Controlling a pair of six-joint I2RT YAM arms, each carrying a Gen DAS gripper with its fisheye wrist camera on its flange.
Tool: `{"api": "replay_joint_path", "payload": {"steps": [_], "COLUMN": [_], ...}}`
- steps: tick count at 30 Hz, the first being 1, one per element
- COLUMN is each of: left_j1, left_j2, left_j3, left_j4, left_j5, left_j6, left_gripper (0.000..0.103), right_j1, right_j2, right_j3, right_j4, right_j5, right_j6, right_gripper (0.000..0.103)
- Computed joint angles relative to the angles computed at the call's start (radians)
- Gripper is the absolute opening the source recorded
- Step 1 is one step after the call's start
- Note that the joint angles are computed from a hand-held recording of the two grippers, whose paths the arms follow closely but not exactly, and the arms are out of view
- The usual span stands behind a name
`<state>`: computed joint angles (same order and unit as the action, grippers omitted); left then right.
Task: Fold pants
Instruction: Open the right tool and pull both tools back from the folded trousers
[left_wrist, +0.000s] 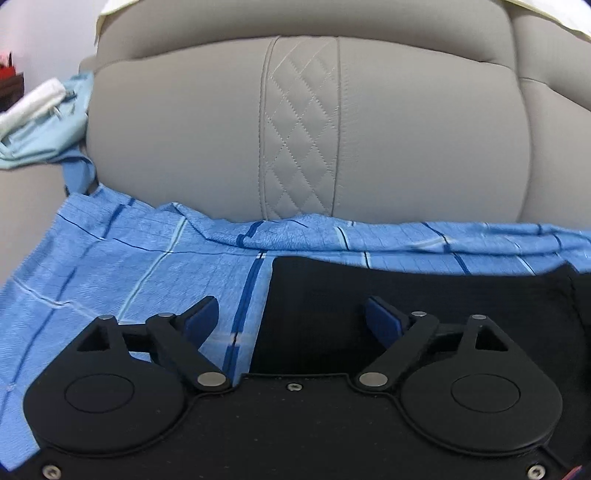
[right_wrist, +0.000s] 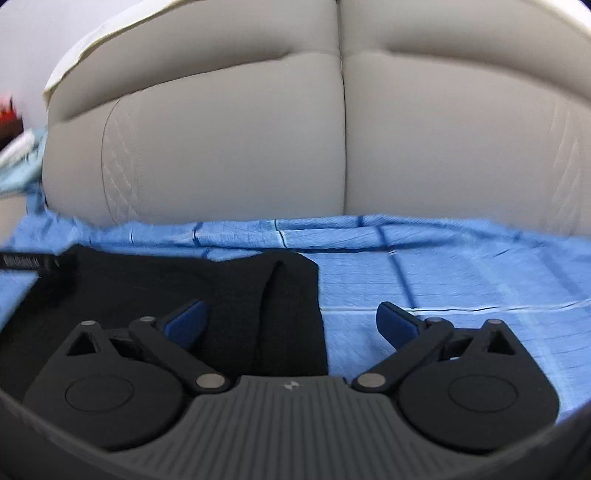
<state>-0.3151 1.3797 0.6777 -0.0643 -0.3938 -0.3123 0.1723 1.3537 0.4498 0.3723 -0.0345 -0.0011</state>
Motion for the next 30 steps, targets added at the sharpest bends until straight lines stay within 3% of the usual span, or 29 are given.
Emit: {"api": "replay_joint_path", "payload": {"steps": [8, 14, 17, 20, 23, 25, 28, 30], "left_j1": [-0.203, -0.318, -0.338, -0.407, -0.535, -0.631, -0.775, -0.848], "left_j2": [-0.307, -0.379, -0.421, -0.456, -0.507, -0.537, -0.546, -0.536], "left_j3": [-0.183, -0.281, -0.267, -0.245, -0.235, -0.233, -0.227, -0.227], "left_j4": [-0.161, -0.190, -0.279, -0.385, -0.498, -0.571, -0.666, -0.713], "left_j5": [-0.067, -0.139, -0.134, -0.192, -0.273, -0.312, -0.367, -0.391], "left_j6": [-0.114, -0.215, -0.270, -0.318, -0.405, -0.495, -0.663, -0.762], "left_gripper": [0.093, 0.099, 0.099, 0.099, 0.102, 0.102, 0.102, 0.102], "right_j1": [0.176, 0.079, 0.071, 0.241, 0.493, 0.680, 0.908, 1.000], "right_j2": [-0.271, -0.367, -0.417, -0.590, -0.871, -0.973, -0.900, -0.821], "right_j3": [-0.232, -0.308, -0.317, -0.355, -0.400, -0.408, -0.399, -0.388], "right_j4": [-0.039, -0.061, -0.106, -0.202, -0.398, -0.521, -0.581, -0.600], "right_j5": [0.208, 0.117, 0.135, 0.376, 0.624, 0.772, 0.928, 0.961], "right_j6": [-0.035, 0.062, 0.096, 0.123, 0.150, 0.219, 0.385, 0.513], "right_gripper": [0.103, 0.103, 0.103, 0.103, 0.103, 0.103, 0.103, 0.103]}}
